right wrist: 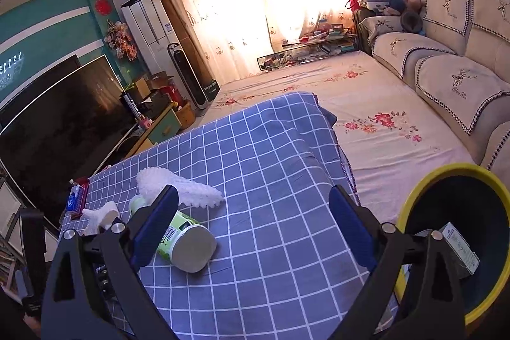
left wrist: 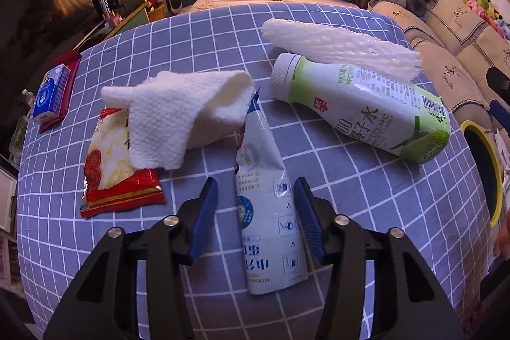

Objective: Collect trash
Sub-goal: 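Grasp the white squeezed tube with the left gripper and lift, then carry the tube into the bin and open the left gripper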

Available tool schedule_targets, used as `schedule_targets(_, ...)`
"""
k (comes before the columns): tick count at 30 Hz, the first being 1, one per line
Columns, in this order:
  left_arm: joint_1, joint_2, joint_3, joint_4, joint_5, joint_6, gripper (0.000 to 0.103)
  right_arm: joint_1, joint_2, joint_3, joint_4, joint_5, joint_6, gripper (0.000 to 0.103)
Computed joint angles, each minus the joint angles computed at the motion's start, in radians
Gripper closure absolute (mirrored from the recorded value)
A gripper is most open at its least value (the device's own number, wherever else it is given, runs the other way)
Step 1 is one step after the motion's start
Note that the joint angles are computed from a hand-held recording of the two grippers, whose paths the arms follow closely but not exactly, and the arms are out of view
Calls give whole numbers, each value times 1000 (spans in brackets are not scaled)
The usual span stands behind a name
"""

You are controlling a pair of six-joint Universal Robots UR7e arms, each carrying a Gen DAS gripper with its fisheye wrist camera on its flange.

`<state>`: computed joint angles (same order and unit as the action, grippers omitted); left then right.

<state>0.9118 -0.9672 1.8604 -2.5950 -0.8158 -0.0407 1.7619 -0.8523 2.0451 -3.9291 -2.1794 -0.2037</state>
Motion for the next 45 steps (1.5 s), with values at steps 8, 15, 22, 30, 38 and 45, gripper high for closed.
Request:
schedule_targets(8,-11,-23,24,-7,-23,21,77,-5,-12,14,-24,11,18,12)
schedule_targets(15,-89,-130,140,-41,-11,51,82,-8,-42,48,-75,47,37,12)
schedule_targets(22,-192,-204,195,-23,-43,37,82,5,-100,114,-193,66,4,12)
schedule_targets(30,-282,-152,187,-46,-182,77,82,-23,-286,343,-470,-71,-85,9)
schedule_targets(38,-356,45,85,-73,-346,142,82,-225,-532,599,-459,-80,46,8)
schedule_targets(45,-408,263,-69,-26,-406,154,80,-271,-609,660,-421,-58,7,8)
